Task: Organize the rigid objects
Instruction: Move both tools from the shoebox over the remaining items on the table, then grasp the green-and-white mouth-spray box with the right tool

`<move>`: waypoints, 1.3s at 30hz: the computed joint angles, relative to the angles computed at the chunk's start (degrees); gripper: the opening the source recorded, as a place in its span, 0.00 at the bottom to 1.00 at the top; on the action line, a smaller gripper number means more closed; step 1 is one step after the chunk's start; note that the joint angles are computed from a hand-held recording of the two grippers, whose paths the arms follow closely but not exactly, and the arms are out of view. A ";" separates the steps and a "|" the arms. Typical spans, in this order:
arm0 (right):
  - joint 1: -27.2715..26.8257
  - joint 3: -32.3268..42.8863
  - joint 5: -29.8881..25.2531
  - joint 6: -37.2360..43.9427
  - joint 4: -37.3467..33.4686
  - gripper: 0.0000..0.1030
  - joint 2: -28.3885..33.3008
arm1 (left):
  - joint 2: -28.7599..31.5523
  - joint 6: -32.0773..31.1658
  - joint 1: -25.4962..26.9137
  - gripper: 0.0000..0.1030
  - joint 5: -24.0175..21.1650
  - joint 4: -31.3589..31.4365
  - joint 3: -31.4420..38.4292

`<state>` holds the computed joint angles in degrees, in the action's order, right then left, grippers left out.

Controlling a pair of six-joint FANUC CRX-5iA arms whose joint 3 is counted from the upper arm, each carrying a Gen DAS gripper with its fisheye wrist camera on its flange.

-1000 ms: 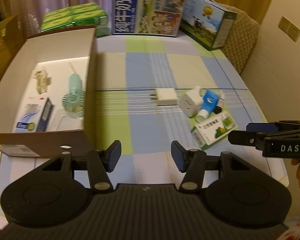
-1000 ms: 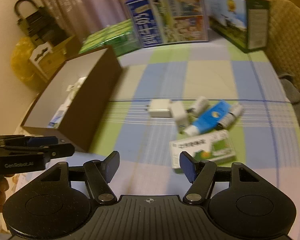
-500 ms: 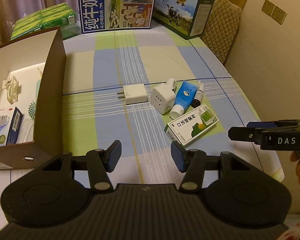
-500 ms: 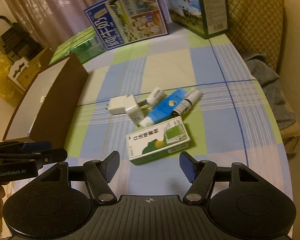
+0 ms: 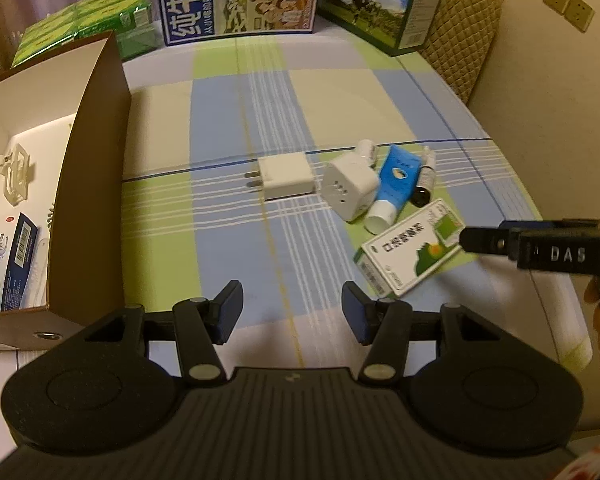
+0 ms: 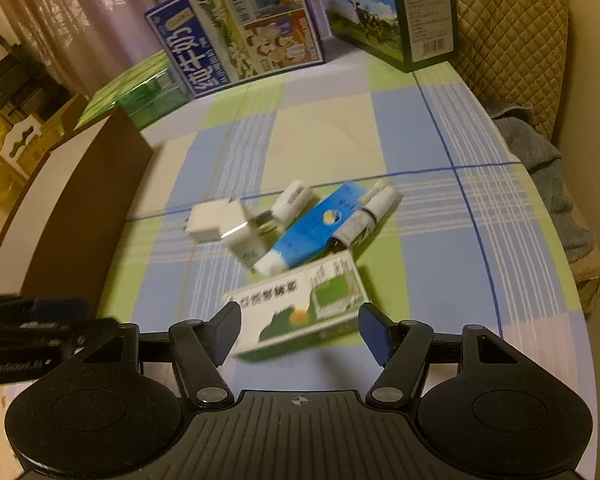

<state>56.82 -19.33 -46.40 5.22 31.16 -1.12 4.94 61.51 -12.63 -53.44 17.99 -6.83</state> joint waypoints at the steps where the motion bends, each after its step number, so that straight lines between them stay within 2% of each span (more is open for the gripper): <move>1: -0.62 -0.11 0.70 0.30 0.33 0.55 0.37 | 0.43 0.18 0.11 0.49 0.00 -0.15 0.33; 4: -2.66 0.79 2.30 3.40 -0.75 0.37 1.94 | 1.58 0.66 0.38 0.49 -0.24 -0.71 1.36; 6: -3.74 1.45 3.14 5.48 -1.18 0.29 3.07 | 2.33 1.10 0.56 0.49 -0.48 -1.12 2.13; 10: -5.71 2.55 6.13 10.25 -2.42 0.20 5.15 | 3.30 1.75 1.02 0.49 -1.10 -1.75 3.09; 17: -7.96 5.93 7.10 21.62 -10.06 0.19 7.83 | 4.37 2.04 1.30 0.49 -1.94 -2.12 3.89; 20: -7.93 5.60 7.14 23.74 -11.57 0.19 7.05 | 4.70 1.98 1.33 0.49 -2.41 -2.17 4.08; 26: -7.73 6.34 3.71 27.24 -17.35 0.19 5.12 | 4.98 1.38 1.34 0.49 -2.90 -1.80 3.87; 33: -7.27 2.82 4.82 18.76 -10.00 0.19 3.39 | 4.68 1.91 1.27 0.49 -2.37 -2.20 3.48; 39: -8.18 5.46 5.94 22.58 -8.13 0.19 6.74 | 4.12 3.16 1.35 0.49 -1.96 -3.02 3.10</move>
<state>48.64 -13.87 -40.47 27.80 23.03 5.62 9.06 64.67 -11.28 -55.40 14.97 -3.73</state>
